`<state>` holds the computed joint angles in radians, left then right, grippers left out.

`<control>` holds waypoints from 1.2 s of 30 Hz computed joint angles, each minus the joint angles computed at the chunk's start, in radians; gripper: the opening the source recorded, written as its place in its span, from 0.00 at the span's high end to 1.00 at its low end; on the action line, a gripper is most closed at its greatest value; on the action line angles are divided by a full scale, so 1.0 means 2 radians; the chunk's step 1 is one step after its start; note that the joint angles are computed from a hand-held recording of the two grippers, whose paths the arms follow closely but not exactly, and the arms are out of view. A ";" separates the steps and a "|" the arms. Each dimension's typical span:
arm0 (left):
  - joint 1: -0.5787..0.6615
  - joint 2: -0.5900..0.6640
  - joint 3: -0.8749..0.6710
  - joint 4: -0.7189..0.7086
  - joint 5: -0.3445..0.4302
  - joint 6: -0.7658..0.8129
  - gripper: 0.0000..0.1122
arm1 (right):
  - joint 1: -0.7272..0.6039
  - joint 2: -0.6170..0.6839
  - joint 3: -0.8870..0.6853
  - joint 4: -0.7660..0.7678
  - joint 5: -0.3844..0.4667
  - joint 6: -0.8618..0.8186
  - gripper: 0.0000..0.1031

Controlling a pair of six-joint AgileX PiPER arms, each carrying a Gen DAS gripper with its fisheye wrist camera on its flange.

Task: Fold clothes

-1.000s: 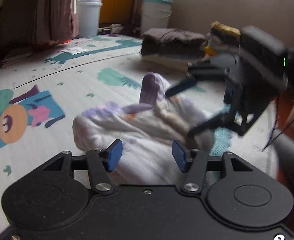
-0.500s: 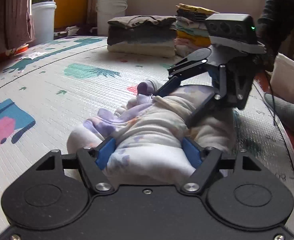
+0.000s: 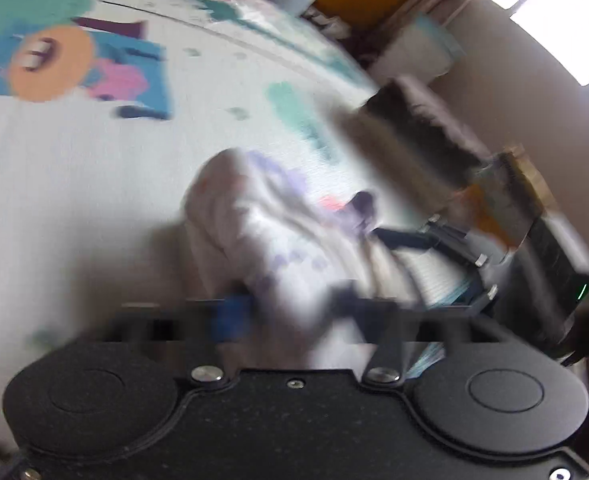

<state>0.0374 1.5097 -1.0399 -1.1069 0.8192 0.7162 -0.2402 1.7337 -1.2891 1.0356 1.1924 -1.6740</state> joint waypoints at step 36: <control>0.000 0.043 -0.007 -0.065 -0.049 0.305 0.46 | -0.009 0.017 -0.006 0.034 -0.047 -0.031 0.18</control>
<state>0.0368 1.5955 -1.0540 -1.2378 0.7205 1.3265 -0.2579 1.7675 -1.3021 1.1039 1.0993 -1.7366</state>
